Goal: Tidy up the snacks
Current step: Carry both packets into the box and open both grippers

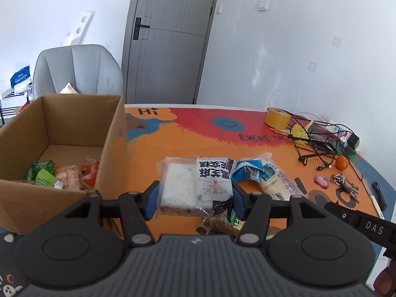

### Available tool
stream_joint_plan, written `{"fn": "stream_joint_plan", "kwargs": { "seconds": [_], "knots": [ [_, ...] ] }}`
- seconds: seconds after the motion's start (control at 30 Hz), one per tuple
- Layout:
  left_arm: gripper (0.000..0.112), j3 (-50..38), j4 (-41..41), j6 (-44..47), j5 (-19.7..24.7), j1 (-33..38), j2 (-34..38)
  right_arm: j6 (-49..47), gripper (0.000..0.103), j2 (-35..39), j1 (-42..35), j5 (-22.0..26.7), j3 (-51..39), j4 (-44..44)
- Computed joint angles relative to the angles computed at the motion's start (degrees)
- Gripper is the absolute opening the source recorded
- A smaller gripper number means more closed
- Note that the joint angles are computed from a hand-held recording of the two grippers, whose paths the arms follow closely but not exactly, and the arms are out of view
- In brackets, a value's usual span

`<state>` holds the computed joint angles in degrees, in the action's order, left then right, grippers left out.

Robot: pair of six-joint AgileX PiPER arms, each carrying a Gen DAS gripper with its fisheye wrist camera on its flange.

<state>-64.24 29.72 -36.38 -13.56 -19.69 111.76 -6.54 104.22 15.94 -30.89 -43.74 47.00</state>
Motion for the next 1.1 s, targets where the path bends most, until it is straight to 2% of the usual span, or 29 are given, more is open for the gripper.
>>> {"fn": "stream_joint_plan", "kwargs": {
  "seconds": [0.43, 0.77, 1.1],
  "knots": [
    [0.058, 3.72, -1.69, 1.58, -2.47, 3.4, -5.8, -3.99, 0.015, -1.18, 2.87, 0.64, -4.29, 1.54],
    [0.058, 3.88, -0.42, -0.47, -3.67, 8.75, -7.48, -10.93, 0.015, 2.08, 5.66, 3.73, -13.3, 5.25],
    [0.058, 1.2, 1.87, -3.31, -2.83, 13.88, -5.99, -18.92, 0.015, 7.16, 8.12, 7.3, -23.99, 9.98]
  ]
}}
